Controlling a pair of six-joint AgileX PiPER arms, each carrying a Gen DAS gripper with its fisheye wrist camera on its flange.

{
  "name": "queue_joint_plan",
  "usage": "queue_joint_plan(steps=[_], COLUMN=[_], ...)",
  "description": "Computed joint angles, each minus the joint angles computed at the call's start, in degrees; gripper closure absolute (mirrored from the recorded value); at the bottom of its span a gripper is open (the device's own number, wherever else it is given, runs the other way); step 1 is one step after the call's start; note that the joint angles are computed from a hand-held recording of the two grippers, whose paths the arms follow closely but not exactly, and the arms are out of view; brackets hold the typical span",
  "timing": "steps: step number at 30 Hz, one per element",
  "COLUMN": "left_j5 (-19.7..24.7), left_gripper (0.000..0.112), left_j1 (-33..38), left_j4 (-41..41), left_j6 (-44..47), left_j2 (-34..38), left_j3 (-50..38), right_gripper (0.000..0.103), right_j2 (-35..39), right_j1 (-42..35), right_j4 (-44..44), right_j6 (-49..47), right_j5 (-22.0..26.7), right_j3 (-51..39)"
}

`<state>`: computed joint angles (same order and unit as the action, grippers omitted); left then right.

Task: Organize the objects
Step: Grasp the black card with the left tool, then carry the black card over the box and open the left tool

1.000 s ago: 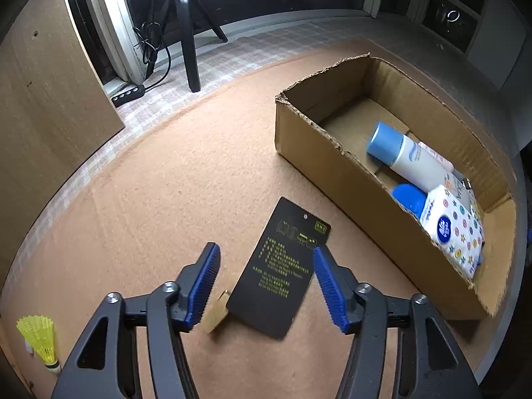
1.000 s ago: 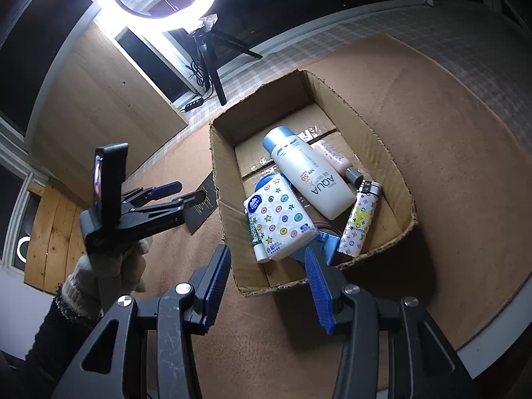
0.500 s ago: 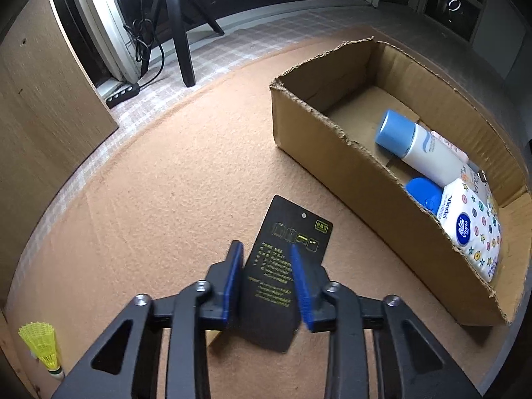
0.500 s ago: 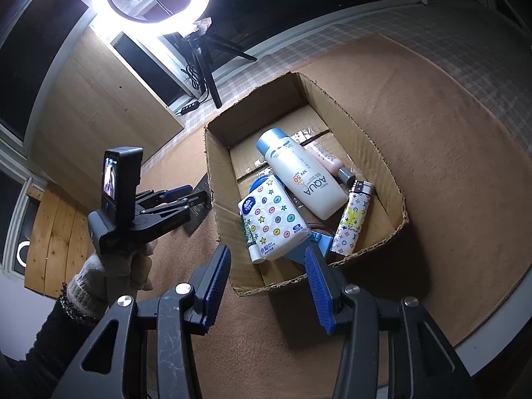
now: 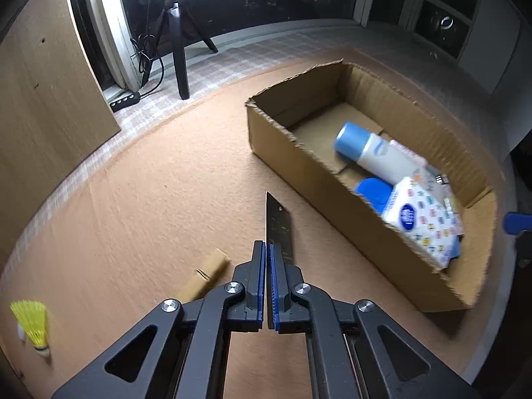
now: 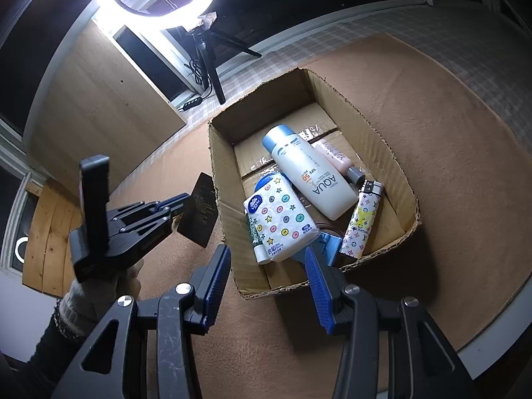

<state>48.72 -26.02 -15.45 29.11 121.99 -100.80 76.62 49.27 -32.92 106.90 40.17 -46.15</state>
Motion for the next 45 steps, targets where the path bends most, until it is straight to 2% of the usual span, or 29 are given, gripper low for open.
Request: queue_joint_plan(steps=[7, 15, 21, 30, 33, 35, 37, 38, 45], left_j5=[-1.9, 1.7, 3.7, 2.9, 6.2, 8.2, 7.0, 6.0, 0.9], left_gripper=[0.112, 0.112, 0.112, 0.112, 0.111, 0.102, 0.075, 0.072, 0.071], left_j1=[-0.1, 1.1, -2.8, -10.4, -11.0, -10.8, -10.2, -9.9, -4.8], left_j4=[-2.6, -6.0, -5.3, -0.2, 0.1, -0.1, -0.5, -0.5, -1.8], left_j6=[0.8, 0.1, -4.3, -11.7, -12.8, -13.7, -13.3, -13.0, -10.1], left_j2=[-5.7, -8.0, -5.6, -1.2, 0.9, 1.8, 0.3, -0.8, -9.6], left_j3=[5.0, -0.1, -7.6, -13.6, -17.4, -19.3, -17.0, -15.3, -2.7], right_gripper=[0.06, 0.06, 0.06, 0.06, 0.06, 0.06, 0.055, 0.054, 0.05], right_j2=[-0.1, -0.5, -1.1, -2.6, -2.4, -2.2, -1.8, -1.3, 2.9], right_j1=[0.3, 1.2, 1.8, 2.5, 2.6, 2.6, 2.5, 2.6, 2.0], right_j4=[-0.2, -0.7, -0.9, 0.3, 0.4, 0.7, 1.2, 1.2, 2.5], right_j6=[0.3, 1.3, 1.7, 0.7, 0.6, 0.1, -0.7, -0.9, -5.0], right_j5=[0.5, 1.5, 2.1, 4.0, 3.8, 3.0, 2.4, 2.5, 0.7], right_j3=[-0.2, -0.1, 0.4, 1.2, 1.2, 1.1, 0.6, 0.1, -4.4])
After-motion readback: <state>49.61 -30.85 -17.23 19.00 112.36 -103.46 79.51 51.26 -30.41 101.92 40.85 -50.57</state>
